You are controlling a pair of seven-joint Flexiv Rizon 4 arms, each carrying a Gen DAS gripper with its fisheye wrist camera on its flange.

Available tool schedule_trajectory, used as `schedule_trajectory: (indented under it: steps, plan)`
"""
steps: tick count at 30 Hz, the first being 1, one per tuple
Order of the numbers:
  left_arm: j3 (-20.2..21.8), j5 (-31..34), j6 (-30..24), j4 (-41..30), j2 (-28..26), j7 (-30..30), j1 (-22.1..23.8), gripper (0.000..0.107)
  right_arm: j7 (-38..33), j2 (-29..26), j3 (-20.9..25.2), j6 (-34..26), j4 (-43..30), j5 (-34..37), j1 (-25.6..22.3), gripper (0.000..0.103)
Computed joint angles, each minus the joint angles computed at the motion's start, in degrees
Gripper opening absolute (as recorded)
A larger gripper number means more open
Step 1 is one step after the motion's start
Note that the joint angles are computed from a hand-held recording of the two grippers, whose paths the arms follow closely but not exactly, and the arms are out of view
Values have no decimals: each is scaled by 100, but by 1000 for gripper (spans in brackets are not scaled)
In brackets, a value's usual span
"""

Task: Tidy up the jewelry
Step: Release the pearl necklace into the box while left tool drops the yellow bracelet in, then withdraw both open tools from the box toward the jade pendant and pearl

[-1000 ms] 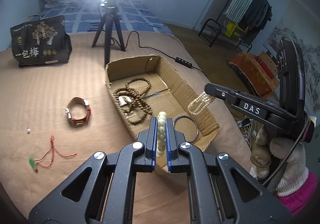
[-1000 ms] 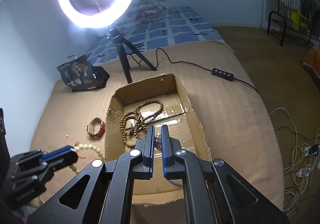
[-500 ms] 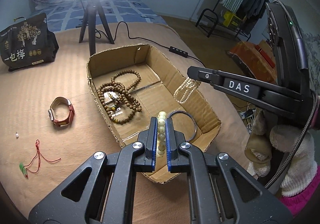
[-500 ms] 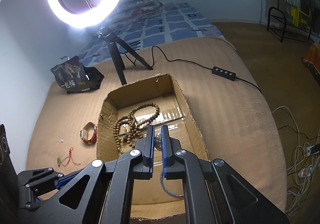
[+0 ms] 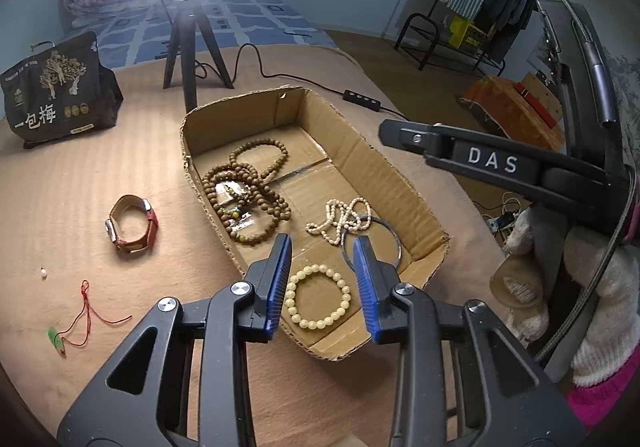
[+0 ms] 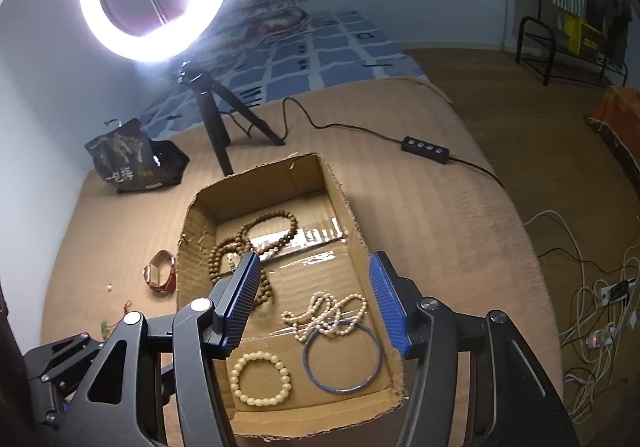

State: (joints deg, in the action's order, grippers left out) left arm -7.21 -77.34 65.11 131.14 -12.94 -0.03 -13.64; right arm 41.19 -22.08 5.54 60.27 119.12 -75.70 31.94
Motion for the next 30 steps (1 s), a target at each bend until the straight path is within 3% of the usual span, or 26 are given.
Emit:
schedule_trajectory:
  steps: [7,12,20,25,30]
  plan:
    - [57,64,4,64,61,-19,47,41,29,48,58,-177,40,220,51,69]
    - [108,87,-109,93,105,-129,165,74,-32,63,82,-258,34,355,113,74]
    - [226,29,-27,126,203,150,280,76,-775,6,259,-817,-204,1405,380,75]
    - [313,127,-14,113,205,253,450,76,-847,41,226,-1008,-273,1491,561,75]
    - [369,-176,121,4,129,599,644,76,-673,95,223,-1079,-293,1334,662,75]
